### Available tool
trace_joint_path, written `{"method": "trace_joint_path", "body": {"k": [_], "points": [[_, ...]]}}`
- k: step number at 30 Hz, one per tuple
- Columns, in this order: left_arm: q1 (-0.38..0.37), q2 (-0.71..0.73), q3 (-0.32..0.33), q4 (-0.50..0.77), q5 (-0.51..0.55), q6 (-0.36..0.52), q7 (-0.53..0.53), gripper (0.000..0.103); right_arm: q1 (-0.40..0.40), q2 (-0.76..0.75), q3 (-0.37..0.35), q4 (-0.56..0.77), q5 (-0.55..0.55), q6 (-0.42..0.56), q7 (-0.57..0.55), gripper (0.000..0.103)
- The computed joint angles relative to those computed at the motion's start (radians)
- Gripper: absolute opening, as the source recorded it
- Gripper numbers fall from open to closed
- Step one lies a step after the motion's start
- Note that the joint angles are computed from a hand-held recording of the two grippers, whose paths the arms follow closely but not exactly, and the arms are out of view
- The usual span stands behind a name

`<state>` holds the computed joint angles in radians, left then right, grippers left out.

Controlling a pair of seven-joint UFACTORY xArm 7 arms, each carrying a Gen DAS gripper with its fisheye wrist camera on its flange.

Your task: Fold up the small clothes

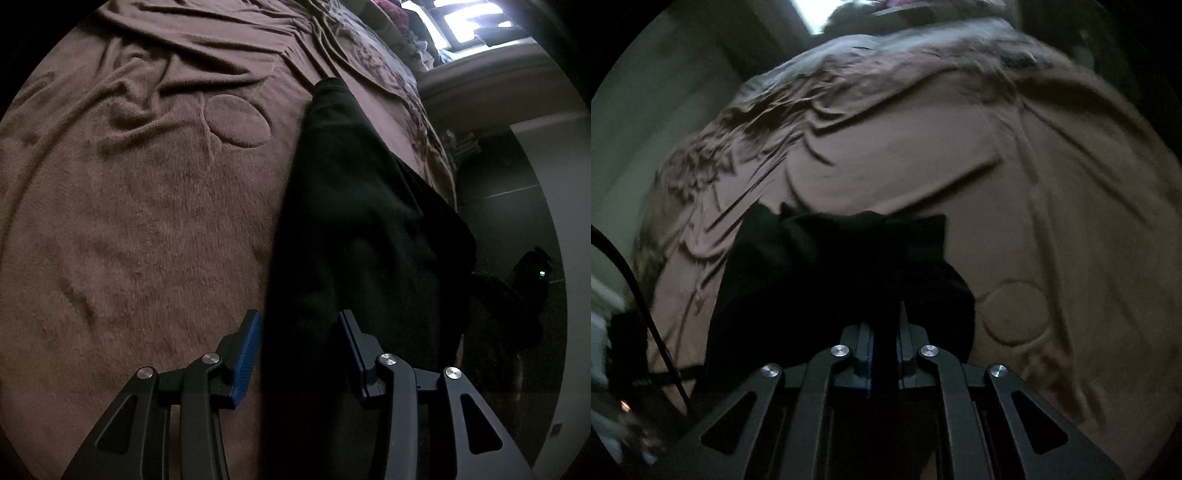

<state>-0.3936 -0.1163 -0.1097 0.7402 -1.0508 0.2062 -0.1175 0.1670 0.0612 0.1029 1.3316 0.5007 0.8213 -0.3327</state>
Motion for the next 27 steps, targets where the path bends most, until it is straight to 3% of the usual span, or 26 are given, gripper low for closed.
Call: {"method": "trace_joint_path", "body": {"k": [8,15,17,19,20,21,27], "points": [[0.002,0.001,0.002,0.005,0.014,0.015,-0.006,0.045,-0.038,0.044,-0.011,0.022,0.081,0.029,-0.013,0.004],[0.000,0.006,0.000,0.017,-0.014,0.031,0.036,0.045,-0.045,0.047,-0.009,0.032,0.030,0.040,0.039,0.005],[-0.001,0.004,-0.003,0.015,-0.022,0.034,0.044,0.045,-0.044,0.035,-0.012,0.040,0.002,0.053,0.066,0.013],[-0.006,0.000,-0.005,0.010,-0.046,0.034,0.062,0.045,-0.046,0.010,-0.017,0.030,-0.012,0.057,0.078,0.033],[-0.008,-0.002,-0.006,0.008,-0.054,0.034,0.067,0.046,-0.053,-0.011,-0.021,0.016,0.013,0.062,0.065,0.050],[-0.010,-0.004,-0.007,0.005,-0.065,0.035,0.075,0.047,-0.056,-0.025,-0.024,0.004,0.033,0.065,0.052,0.059],[-0.032,-0.018,-0.012,-0.013,-0.137,0.037,0.124,0.051,-0.071,-0.115,-0.063,-0.096,0.123,0.167,-0.048,0.060]]}}
